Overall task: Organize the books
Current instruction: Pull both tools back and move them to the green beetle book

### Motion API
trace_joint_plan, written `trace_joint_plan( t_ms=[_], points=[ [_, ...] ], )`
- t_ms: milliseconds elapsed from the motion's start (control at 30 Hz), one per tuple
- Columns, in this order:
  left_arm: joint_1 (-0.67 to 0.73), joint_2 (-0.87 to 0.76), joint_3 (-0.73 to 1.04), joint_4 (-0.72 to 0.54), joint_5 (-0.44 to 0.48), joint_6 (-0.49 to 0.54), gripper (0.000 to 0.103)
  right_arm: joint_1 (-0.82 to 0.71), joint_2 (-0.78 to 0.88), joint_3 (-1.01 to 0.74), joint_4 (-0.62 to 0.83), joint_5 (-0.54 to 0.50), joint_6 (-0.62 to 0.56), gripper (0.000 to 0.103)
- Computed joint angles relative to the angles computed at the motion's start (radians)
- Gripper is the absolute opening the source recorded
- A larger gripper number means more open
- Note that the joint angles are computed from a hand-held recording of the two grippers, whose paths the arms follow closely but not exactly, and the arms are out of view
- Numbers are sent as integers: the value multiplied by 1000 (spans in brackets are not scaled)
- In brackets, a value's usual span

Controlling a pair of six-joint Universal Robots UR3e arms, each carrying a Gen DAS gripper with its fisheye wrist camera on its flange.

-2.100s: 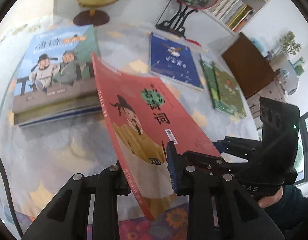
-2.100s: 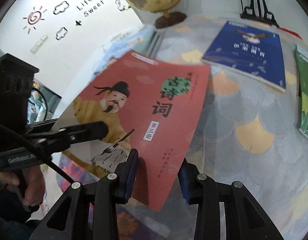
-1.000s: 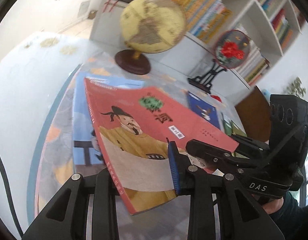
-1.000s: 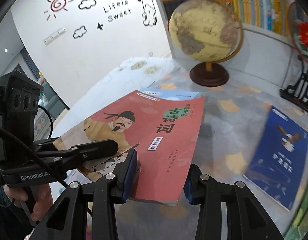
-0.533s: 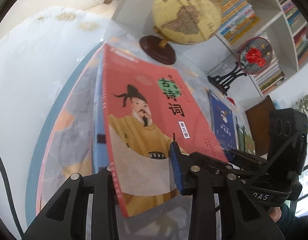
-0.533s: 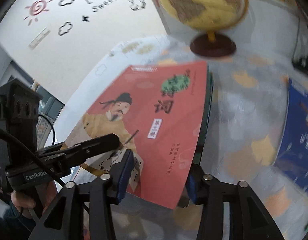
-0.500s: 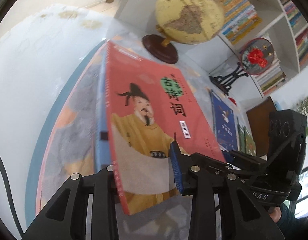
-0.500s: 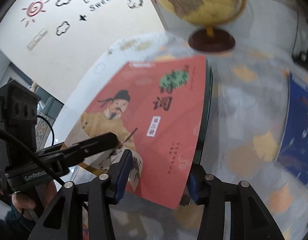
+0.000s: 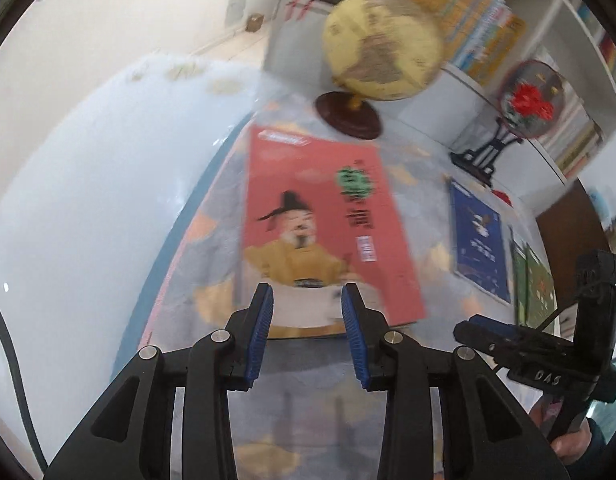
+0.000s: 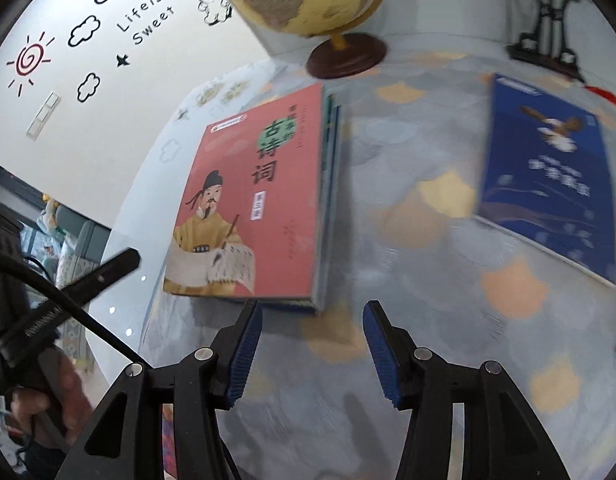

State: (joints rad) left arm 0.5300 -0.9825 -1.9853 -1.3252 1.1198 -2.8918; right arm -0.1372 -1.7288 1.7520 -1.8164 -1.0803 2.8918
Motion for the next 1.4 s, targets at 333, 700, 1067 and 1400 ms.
trace_joint_plan(
  t_ms=[333, 700, 1067, 1400],
  points=[
    [-476, -235, 297, 181, 150, -263, 34, -304, -251, 21, 240, 59, -187, 55],
    [-963, -633, 765, 198, 430, -481, 34, -971, -335, -197, 871, 142, -784, 56],
    [-1193, -973, 1220, 95, 492, -570, 37, -1265, -151, -425, 1066, 119, -1017, 56],
    [-1284, -1266, 1672, -94, 530, -618, 37, -1296, -43, -483, 1033, 122, -1082, 56]
  ],
)
